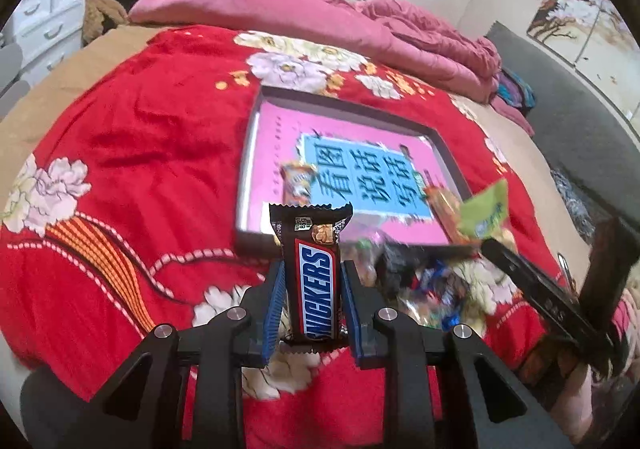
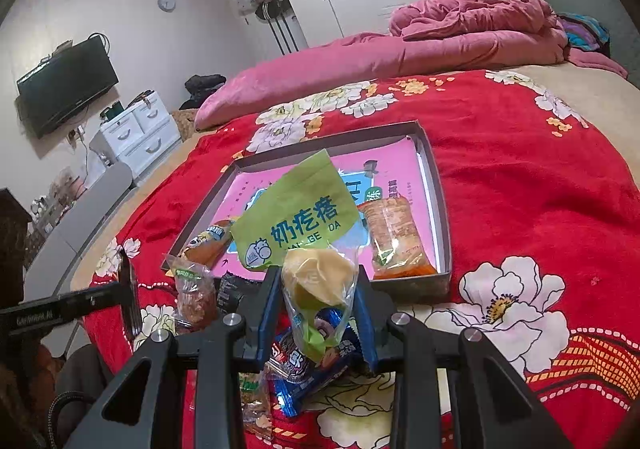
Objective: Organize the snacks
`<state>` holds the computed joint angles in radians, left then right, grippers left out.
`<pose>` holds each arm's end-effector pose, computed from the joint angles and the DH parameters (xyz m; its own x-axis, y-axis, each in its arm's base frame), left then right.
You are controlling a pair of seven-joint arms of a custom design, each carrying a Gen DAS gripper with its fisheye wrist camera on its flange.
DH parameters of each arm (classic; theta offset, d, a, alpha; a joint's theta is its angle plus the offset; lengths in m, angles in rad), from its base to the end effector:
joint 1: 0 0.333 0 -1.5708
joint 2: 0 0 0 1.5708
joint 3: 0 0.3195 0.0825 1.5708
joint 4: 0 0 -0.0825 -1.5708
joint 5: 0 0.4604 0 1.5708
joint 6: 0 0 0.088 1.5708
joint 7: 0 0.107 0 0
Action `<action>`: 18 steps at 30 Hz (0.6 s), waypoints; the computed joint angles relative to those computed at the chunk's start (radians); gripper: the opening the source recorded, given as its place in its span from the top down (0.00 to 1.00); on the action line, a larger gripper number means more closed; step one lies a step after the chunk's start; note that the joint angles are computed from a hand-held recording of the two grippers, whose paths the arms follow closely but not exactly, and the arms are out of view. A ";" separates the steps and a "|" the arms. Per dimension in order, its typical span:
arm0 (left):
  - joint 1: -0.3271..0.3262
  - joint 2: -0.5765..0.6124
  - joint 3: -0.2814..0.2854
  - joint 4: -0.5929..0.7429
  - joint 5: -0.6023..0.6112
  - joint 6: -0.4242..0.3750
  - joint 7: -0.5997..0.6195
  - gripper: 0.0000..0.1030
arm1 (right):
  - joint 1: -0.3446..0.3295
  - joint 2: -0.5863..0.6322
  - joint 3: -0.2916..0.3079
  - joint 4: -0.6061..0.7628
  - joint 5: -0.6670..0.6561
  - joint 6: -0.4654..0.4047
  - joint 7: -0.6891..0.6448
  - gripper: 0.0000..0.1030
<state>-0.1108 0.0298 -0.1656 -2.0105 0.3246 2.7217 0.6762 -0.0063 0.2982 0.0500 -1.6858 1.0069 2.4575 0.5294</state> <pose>0.6461 -0.1946 0.4861 0.2562 -0.9239 0.2843 -0.7154 -0.3790 -0.5869 0.7539 0.0291 0.4497 0.5059 -0.8107 -0.2946 -0.6634 -0.1474 -0.7336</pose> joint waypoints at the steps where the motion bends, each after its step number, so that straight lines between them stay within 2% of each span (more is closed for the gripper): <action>1: 0.001 0.005 0.002 0.006 0.009 -0.002 -0.010 0.72 | 0.000 0.001 0.000 0.002 -0.001 0.000 0.004 0.66; 7: 0.012 0.061 0.015 0.072 0.072 -0.007 -0.061 0.72 | -0.002 0.003 0.000 0.005 0.000 0.006 0.009 0.66; 18: 0.011 0.167 0.021 0.190 0.120 -0.049 -0.071 0.72 | -0.006 0.017 0.000 0.020 -0.004 0.012 0.032 0.66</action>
